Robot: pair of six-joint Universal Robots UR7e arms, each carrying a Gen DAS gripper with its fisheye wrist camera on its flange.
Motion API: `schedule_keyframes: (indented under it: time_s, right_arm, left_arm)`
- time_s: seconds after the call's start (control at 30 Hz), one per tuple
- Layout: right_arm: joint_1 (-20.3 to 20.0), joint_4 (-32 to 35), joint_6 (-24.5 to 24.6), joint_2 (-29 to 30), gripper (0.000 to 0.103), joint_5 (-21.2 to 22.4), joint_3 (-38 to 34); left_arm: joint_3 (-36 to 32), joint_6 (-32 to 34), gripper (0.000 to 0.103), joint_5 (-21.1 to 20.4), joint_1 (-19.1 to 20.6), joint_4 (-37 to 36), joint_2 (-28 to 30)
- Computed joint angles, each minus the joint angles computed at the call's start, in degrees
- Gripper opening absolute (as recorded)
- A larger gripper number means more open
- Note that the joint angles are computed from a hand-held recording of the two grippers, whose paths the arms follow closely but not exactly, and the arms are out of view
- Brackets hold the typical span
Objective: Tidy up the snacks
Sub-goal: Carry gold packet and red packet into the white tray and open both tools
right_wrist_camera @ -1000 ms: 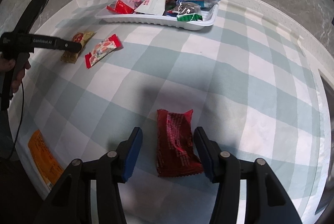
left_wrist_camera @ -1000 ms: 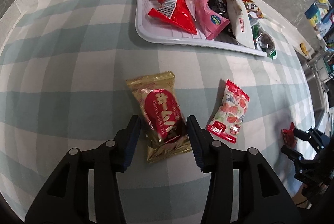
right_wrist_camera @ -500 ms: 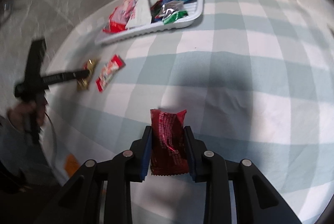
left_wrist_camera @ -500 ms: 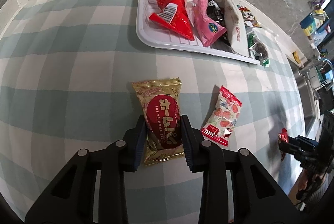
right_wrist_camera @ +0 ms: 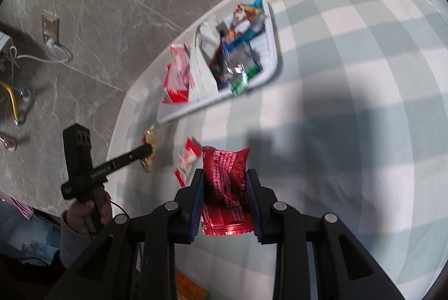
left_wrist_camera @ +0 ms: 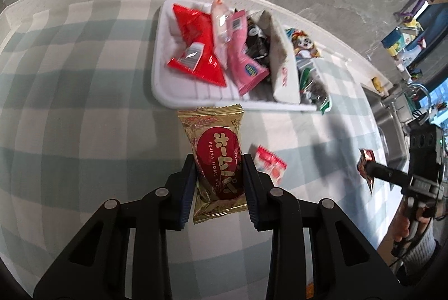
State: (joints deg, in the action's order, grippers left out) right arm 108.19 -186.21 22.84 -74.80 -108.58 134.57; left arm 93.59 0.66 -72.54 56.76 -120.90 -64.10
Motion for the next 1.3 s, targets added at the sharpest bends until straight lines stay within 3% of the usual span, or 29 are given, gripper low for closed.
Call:
schedule_keyframes:
  time_s: [0.23, 0.77, 1.1, 1.3]
  right_arm:
    - [-1.87, 1.56, -1.29, 0.07, 0.031, 3.40, -5.15]
    - [-4.89, 6.16, -4.89, 5.37, 0.032, 3.61, -16.81]
    - [-6.70, 9.08, -5.78, 8.85, 0.034, 3.83, -22.55]
    - [-7.17, 10.35, -5.44, 10.22, 0.037, 2.94, -24.29]
  left_arm:
    - [-5.88, 1.03, 0.030, -2.28, 0.00, 1.10, 3.92]
    - [-18.39, 3.71, 0.030, -3.81, -0.14, 3.13, 14.55]
    - [-22.06, 3.47, 0.030, -3.69, 0.30, 2.89, 18.62]
    - [-22.88, 3.31, 0.030, -1.59, 0.16, 2.36, 20.00]
